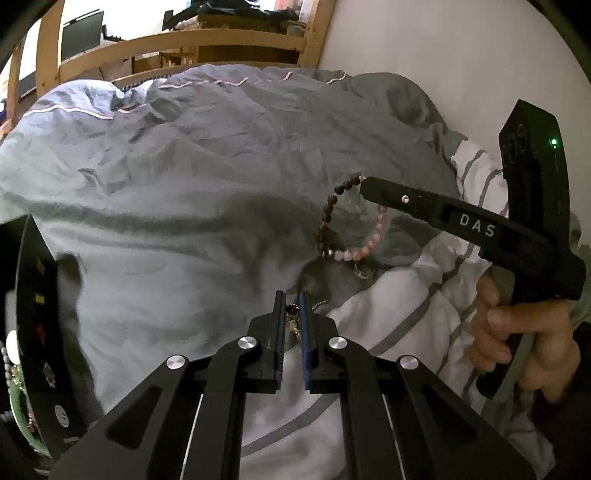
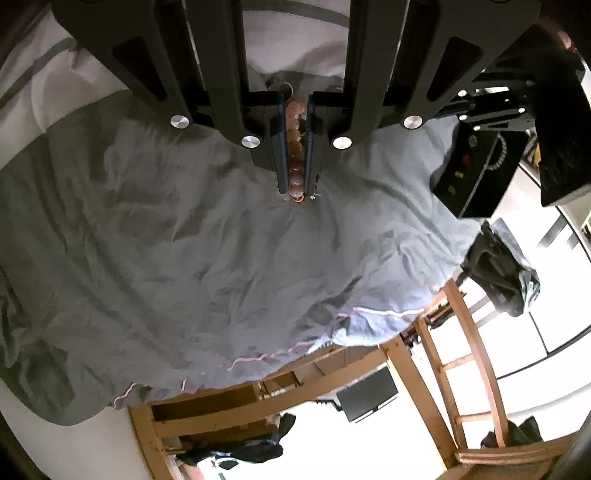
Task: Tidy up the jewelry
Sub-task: 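Grasp brown bead bracelet with right tool while left tool grasps small gold piece, then lift brown bead bracelet with right tool while left tool carries gold piece toward box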
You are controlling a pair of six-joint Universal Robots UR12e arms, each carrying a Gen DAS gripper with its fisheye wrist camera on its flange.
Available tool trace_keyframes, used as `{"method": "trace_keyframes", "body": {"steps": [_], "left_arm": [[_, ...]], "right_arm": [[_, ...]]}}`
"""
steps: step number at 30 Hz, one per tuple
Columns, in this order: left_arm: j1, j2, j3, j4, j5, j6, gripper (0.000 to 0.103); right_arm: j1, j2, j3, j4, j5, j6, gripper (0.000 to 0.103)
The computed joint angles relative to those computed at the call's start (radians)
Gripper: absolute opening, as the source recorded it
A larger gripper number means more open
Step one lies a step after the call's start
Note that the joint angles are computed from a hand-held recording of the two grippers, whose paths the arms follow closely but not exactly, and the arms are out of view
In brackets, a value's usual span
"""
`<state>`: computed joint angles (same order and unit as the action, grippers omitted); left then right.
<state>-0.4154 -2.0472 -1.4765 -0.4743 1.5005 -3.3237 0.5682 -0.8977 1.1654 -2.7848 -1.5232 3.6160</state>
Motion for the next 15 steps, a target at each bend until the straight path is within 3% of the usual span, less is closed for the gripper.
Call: {"method": "trace_keyframes", "body": {"steps": [15], "left_arm": [[0.004, 0.026, -0.019, 0.061, 0.035, -0.013, 0.007]], "right_arm": [[-0.003, -0.005, 0.014, -0.061, -0.004, 0.022, 0.009]]}}
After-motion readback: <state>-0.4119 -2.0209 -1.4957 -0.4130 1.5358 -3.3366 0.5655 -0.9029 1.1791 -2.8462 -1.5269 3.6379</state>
